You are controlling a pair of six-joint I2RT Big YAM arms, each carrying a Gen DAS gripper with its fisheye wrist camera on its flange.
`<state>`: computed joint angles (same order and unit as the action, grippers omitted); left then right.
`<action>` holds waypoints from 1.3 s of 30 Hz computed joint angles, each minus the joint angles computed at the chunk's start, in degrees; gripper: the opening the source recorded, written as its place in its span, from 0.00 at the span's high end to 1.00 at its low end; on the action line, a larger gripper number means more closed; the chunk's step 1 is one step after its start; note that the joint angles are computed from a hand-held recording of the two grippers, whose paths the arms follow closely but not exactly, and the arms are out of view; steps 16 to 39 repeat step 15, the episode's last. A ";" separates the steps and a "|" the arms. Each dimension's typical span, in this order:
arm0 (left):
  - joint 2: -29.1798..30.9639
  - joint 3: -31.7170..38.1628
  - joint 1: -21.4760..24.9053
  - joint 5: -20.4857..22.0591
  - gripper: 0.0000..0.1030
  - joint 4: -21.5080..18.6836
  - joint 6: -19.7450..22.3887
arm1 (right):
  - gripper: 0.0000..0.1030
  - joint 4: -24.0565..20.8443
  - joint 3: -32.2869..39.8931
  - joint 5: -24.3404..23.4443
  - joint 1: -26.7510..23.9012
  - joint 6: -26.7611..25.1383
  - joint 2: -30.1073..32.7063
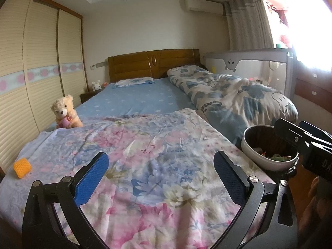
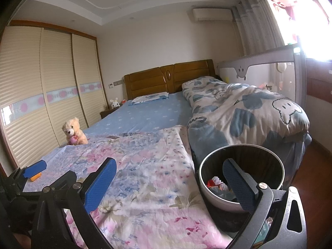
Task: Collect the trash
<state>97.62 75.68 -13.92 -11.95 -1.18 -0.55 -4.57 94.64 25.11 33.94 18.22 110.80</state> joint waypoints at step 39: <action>1.11 0.95 0.50 1.62 0.00 -1.24 -0.20 | 0.00 -1.29 1.46 0.26 0.61 1.58 1.31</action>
